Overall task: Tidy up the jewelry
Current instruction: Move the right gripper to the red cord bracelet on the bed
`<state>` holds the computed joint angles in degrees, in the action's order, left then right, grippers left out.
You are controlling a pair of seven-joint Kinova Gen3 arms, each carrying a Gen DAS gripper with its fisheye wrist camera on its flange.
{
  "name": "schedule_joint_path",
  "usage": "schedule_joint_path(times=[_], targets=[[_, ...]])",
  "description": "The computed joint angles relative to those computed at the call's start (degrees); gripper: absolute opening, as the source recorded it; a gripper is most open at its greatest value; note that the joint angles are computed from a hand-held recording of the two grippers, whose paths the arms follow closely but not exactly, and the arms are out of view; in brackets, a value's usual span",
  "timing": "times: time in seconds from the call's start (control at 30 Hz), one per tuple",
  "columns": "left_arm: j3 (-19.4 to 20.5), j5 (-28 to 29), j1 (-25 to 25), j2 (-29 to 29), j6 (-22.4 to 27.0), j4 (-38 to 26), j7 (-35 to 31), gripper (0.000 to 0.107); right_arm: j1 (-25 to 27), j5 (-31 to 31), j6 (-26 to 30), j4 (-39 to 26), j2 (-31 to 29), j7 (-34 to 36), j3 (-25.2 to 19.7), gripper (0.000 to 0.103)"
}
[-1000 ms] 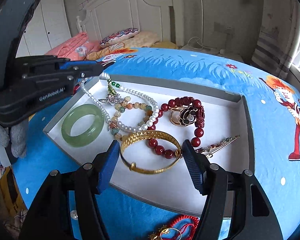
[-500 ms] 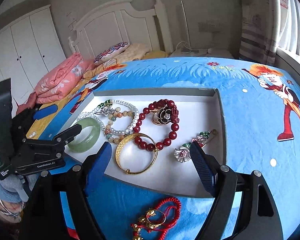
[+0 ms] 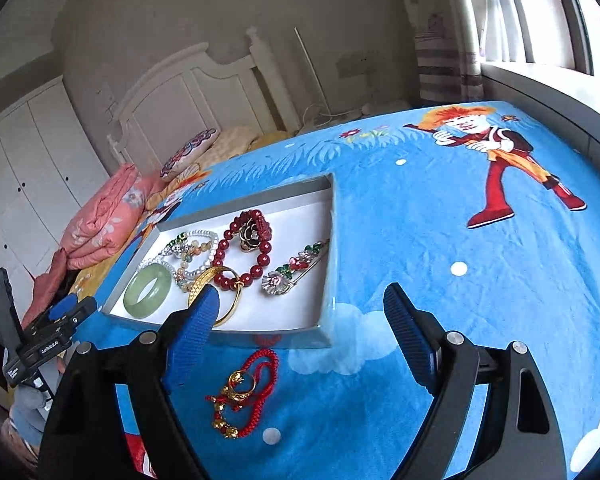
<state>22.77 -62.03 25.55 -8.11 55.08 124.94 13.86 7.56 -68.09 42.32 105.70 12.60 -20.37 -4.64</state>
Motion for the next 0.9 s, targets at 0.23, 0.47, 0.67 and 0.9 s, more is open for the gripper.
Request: schedule_joint_path(times=[0.23,0.47,0.67,0.9], targets=[[-0.83,0.59,-1.26,-0.59,-4.36,0.59,-1.85,0.1,-0.98,3.63,-0.74,1.87,-2.35,2.34,0.57,0.081],[-1.92,3.78,-3.45,-0.81,-8.04,0.18,-6.5,0.1,-6.15,13.52,-2.69,7.28,-6.78,4.38,-0.34,0.08],[-0.8,3.34,-4.03,-0.47,-7.59,0.27,-6.04,0.1,-10.59,18.2,-6.47,8.4,-7.54,-0.65,-0.32,0.076],[-0.72,3.12,-3.9,-0.56,-7.45,0.39,-5.91,0.1,-7.33,12.52,-0.63,6.02,-6.31,-0.16,1.15,0.071]])
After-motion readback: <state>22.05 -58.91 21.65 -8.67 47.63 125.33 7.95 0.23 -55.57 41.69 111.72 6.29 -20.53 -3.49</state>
